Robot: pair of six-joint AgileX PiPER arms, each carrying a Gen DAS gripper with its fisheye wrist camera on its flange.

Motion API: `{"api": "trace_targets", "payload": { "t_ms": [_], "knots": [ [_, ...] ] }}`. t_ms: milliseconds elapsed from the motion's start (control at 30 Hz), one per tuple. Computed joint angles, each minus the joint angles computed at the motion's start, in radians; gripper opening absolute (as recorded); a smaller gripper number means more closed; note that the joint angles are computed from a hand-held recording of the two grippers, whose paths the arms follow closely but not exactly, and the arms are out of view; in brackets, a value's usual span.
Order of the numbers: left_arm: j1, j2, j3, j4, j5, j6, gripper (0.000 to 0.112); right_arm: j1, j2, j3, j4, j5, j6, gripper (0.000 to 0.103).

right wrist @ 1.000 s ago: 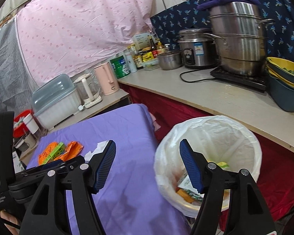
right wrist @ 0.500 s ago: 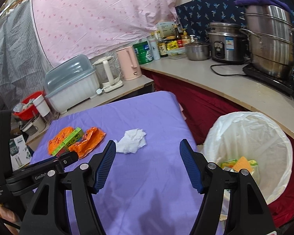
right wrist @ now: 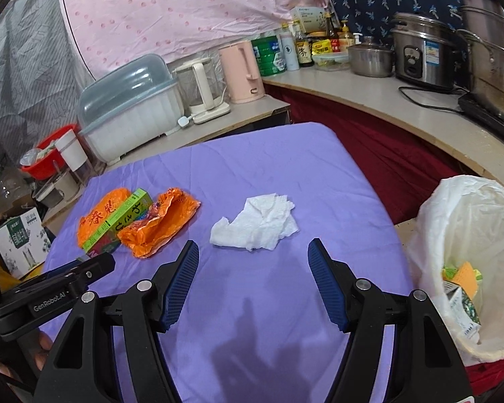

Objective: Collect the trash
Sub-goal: 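Move both open tools back over the table toward the orange snack bag and tissue, then grasp the orange printed snack bag with the left tool while the right tool grasps the white tissue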

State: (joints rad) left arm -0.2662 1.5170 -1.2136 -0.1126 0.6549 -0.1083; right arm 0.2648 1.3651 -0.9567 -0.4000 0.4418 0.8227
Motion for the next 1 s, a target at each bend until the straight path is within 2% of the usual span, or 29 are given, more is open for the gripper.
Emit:
{"api": "trace_targets", "payload": {
  "t_ms": [400, 633, 733, 800, 833, 900, 967, 1000],
  "knots": [
    [0.012, 0.228, -0.163, 0.005, -0.020, -0.003, 0.067, -0.063, 0.251, -0.127, 0.093, -0.072, -0.124, 0.065],
    [0.002, 0.332, -0.254, -0.004, -0.019, 0.004, 0.067, -0.100, 0.356, -0.192, 0.143, -0.090, -0.190, 0.065],
    [-0.007, 0.357, -0.272, 0.006, -0.026, 0.007, 0.056, -0.112, 0.387, -0.213, 0.165, -0.091, -0.213, 0.065],
    [-0.007, 0.369, -0.282, -0.014, -0.018, 0.030, 0.044, -0.121, 0.405, -0.223, 0.198, -0.089, -0.242, 0.065],
    [-0.011, 0.372, -0.285, -0.008, -0.018, 0.026, 0.041, -0.124, 0.411, -0.224, 0.221, -0.092, -0.264, 0.065],
    [-0.016, 0.370, -0.278, 0.010, -0.028, 0.013, 0.031, -0.126, 0.418, -0.226, 0.248, -0.091, -0.287, 0.059],
    [-0.016, 0.369, -0.278, 0.002, -0.026, 0.021, 0.028, -0.128, 0.417, -0.226, 0.273, -0.094, -0.309, 0.041],
    [-0.013, 0.366, -0.274, -0.012, -0.027, 0.031, 0.023, -0.132, 0.416, -0.224, 0.316, -0.095, -0.350, 0.036]
  ]
}}
